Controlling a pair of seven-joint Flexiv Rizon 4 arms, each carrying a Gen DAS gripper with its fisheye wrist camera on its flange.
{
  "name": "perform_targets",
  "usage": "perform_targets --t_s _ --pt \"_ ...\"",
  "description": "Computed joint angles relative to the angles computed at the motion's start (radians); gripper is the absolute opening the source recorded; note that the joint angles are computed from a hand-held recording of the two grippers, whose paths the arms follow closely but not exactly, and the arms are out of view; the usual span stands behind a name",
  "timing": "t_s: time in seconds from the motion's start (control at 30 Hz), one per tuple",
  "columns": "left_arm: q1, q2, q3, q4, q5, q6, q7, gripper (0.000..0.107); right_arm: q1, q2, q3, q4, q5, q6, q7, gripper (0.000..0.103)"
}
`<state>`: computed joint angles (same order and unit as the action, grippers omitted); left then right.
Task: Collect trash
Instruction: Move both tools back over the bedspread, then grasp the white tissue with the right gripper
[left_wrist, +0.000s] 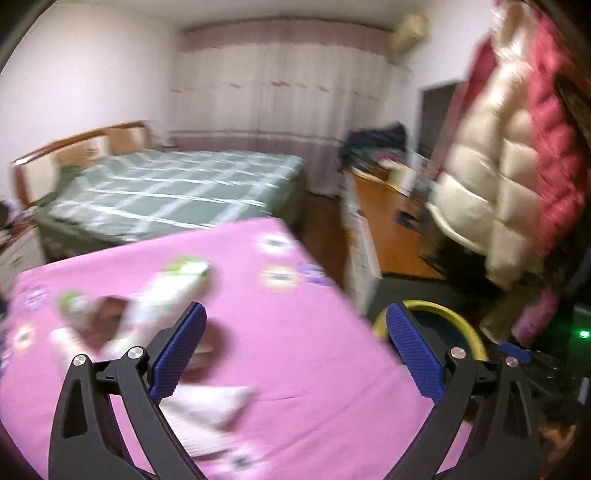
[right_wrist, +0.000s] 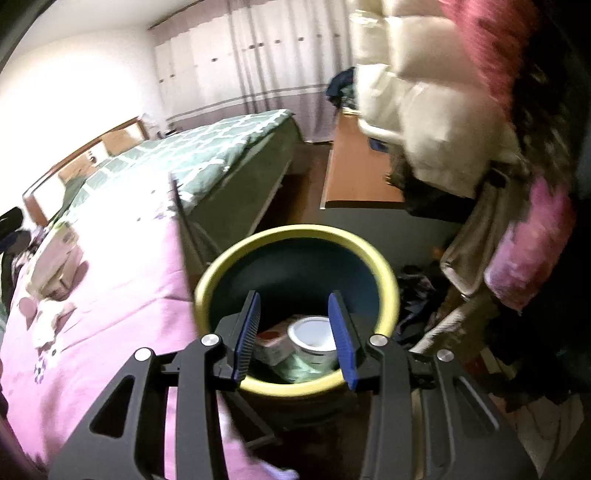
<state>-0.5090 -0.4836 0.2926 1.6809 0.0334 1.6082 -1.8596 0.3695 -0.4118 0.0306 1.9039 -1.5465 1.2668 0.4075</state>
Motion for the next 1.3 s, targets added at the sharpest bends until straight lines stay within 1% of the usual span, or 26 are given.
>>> perform_targets --t_s 0.03,0.1,0.13,0.17,0.23,0.27,0.3,0.33,0.37,0.4,0.5,0.53,0.57,0.6,0.73,0.8,0.83,0.87,0.9,1.0,1.1,1.17,1.2,1.23,1.27,1.3 --pt "-0.025 0.014 0.051 0.028 0.010 0.013 -0.027 0.098 0.006 -0.007 0.003 -0.011 0.011 -0.002 -0.016 0.037" --pt "-0.094 0.043 0.187 0.095 0.027 0.040 -0.100 0.098 0.027 -0.022 0.009 -0.035 0.040 -0.008 -0.059 0.037" --pt "-0.114 0.051 0.230 0.119 0.030 0.050 -0.120 0.098 0.039 -0.032 0.010 -0.050 0.056 -0.007 -0.083 0.037" --pt "-0.149 0.057 0.298 0.148 0.032 0.057 -0.149 0.098 0.052 -0.041 0.010 -0.065 0.072 -0.006 -0.106 0.037" --pt "-0.209 0.061 0.417 0.201 0.025 0.064 -0.198 0.098 0.078 -0.056 0.006 -0.087 0.103 -0.005 -0.146 0.037" --pt "-0.230 0.059 0.456 0.222 0.017 0.071 -0.213 0.098 0.092 -0.071 0.006 -0.105 0.123 0.001 -0.175 0.037" --pt "-0.259 0.055 0.514 0.254 0.005 0.080 -0.234 0.098 0.107 -0.090 0.006 -0.129 0.149 0.014 -0.213 0.037" --pt "-0.279 0.049 0.552 0.276 -0.010 0.090 -0.240 0.098 0.122 -0.103 0.004 -0.145 0.174 0.021 -0.242 0.037" --pt "-0.304 0.038 0.602 0.302 -0.028 0.098 -0.250 0.098 0.142 -0.130 0.012 -0.180 0.222 0.017 -0.308 0.037" --pt "-0.333 0.024 0.658 0.328 -0.049 0.100 -0.261 0.098 0.158 -0.143 0.011 -0.197 0.247 0.015 -0.342 0.037" --pt "-0.380 -0.012 0.747 0.384 -0.107 0.109 -0.270 0.098 0.193 -0.207 0.032 -0.278 0.351 0.030 -0.482 0.037" --pt "-0.405 -0.035 0.791 0.402 -0.130 0.106 -0.275 0.098 0.192 -0.207 0.034 -0.278 0.351 0.029 -0.483 0.037" --pt "-0.419 -0.053 0.818 0.415 -0.151 0.103 -0.275 0.098 0.211 -0.232 0.037 -0.311 0.403 0.036 -0.546 0.037" --pt "-0.418 -0.062 0.831 0.431 -0.168 0.106 -0.274 0.098 0.221 -0.257 0.050 -0.344 0.439 0.036 -0.596 0.037" --pt "-0.391 -0.073 0.823 0.473 -0.226 0.122 -0.254 0.098 0.249 -0.344 0.109 -0.473 0.581 0.003 -0.791 0.037" --pt "-0.402 -0.091 0.838 0.488 -0.259 0.121 -0.244 0.098 0.258 -0.395 0.148 -0.555 0.648 -0.024 -0.893 0.037" --pt "-0.404 -0.090 0.836 0.492 -0.273 0.117 -0.235 0.098 0.265 -0.412 0.157 -0.583 0.673 -0.034 -0.927 0.037" --pt "-0.385 -0.078 0.815 0.499 -0.281 0.130 -0.227 0.098 0.269 -0.431 0.171 -0.614 0.700 -0.046 -0.966 0.037" --pt "-0.384 -0.078 0.811 0.504 -0.295 0.137 -0.222 0.098 0.269 -0.465 0.204 -0.670 0.738 -0.074 -1.029 0.037" --pt "-0.409 -0.092 0.816 0.502 -0.342 0.126 -0.200 0.098 0.289 -0.531 0.248 -0.788 0.814 -0.145 -1.151 0.037" --pt "-0.428 -0.115 0.825 0.502 -0.385 0.128 -0.176 0.098 0.318 -0.589 0.260 -0.898 0.869 -0.207 -1.234 0.037" --pt "-0.448 -0.131 0.836 0.502 -0.417 0.123 -0.161 0.098 0.333 -0.608 0.251 -0.935 0.897 -0.226 -1.263 0.037" --pt "-0.461 -0.137 0.846 0.502 -0.434 0.116 -0.152 0.098 0.341 -0.625 0.253 -0.970 0.915 -0.245 -1.285 0.040" --pt "-0.464 -0.141 0.844 0.503 -0.448 0.116 -0.146 0.098 0.347 -0.628 0.246 -0.976 0.929 -0.249 -1.293 0.044" --pt "-0.465 -0.138 0.841 0.507 -0.460 0.120 -0.137 0.098 0.353 -0.633 0.240 -0.988 0.943 -0.256 -1.304 0.049" --pt "-0.458 -0.131 0.829 0.511 -0.472 0.129 -0.131 0.098 0.360 -0.640 0.234 -1.002 0.956 -0.263 -1.315 0.050"
